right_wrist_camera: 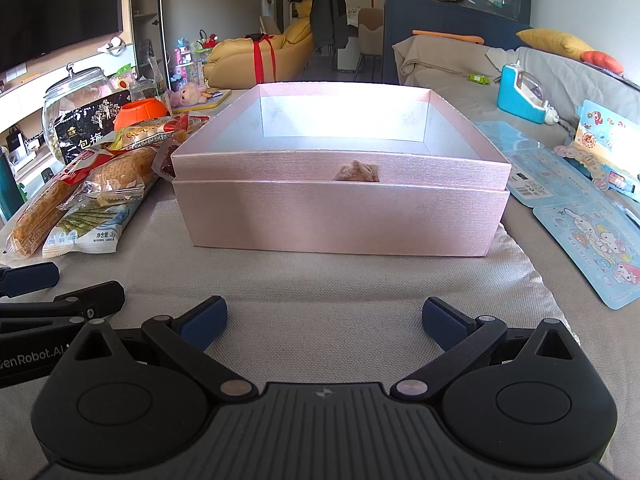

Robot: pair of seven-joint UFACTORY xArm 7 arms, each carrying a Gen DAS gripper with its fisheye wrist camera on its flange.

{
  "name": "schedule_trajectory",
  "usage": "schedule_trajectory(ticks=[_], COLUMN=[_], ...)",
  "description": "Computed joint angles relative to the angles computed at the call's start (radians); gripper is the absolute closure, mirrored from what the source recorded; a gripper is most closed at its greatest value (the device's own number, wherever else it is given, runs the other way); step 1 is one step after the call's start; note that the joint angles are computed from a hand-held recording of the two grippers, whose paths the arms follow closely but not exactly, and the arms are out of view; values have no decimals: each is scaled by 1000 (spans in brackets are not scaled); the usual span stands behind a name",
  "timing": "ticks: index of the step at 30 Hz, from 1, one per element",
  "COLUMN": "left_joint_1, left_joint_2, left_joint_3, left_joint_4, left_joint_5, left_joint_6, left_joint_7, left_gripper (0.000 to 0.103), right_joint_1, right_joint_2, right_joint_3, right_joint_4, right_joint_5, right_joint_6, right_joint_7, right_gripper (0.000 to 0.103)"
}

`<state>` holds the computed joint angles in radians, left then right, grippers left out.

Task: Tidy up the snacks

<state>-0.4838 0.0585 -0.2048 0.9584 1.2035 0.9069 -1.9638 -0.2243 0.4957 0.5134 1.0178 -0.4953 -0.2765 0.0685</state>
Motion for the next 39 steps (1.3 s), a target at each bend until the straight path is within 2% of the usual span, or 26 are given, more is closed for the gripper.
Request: schedule_trajectory(ticks=[30, 32, 34, 35, 38, 39], left_joint_1=[-1, 3, 18, 27, 59, 64], left_joint_2=[-1, -6, -19, -34, -120, -152], left_joint_3=[1, 2, 12, 15, 14, 1], left_joint_4=[-1, -7, -24, -35, -104, -118], left_joint_5=[1, 8, 17, 8, 56, 61], left_joint_6=[-3, -18, -63, -93, -172, -158], left_joint_7=[0, 6, 45, 57, 42, 49], left_gripper=[23, 23, 23, 25, 25, 25], right_joint_1=[-10, -63, -198, -225, -254, -245], right_joint_2=[3, 14, 47, 59, 44, 38], right_joint_3=[9, 61, 219, 264, 298, 291], right_joint_4=[1, 11, 48, 66, 58, 59], right_joint_5=[-9, -42, -61, -76, -25, -11], right_joint_6=[2, 35, 176, 238, 283, 289], right_joint_7=[2, -2, -50, -44, -102, -107], right_gripper=[0, 0, 0, 0, 0, 0])
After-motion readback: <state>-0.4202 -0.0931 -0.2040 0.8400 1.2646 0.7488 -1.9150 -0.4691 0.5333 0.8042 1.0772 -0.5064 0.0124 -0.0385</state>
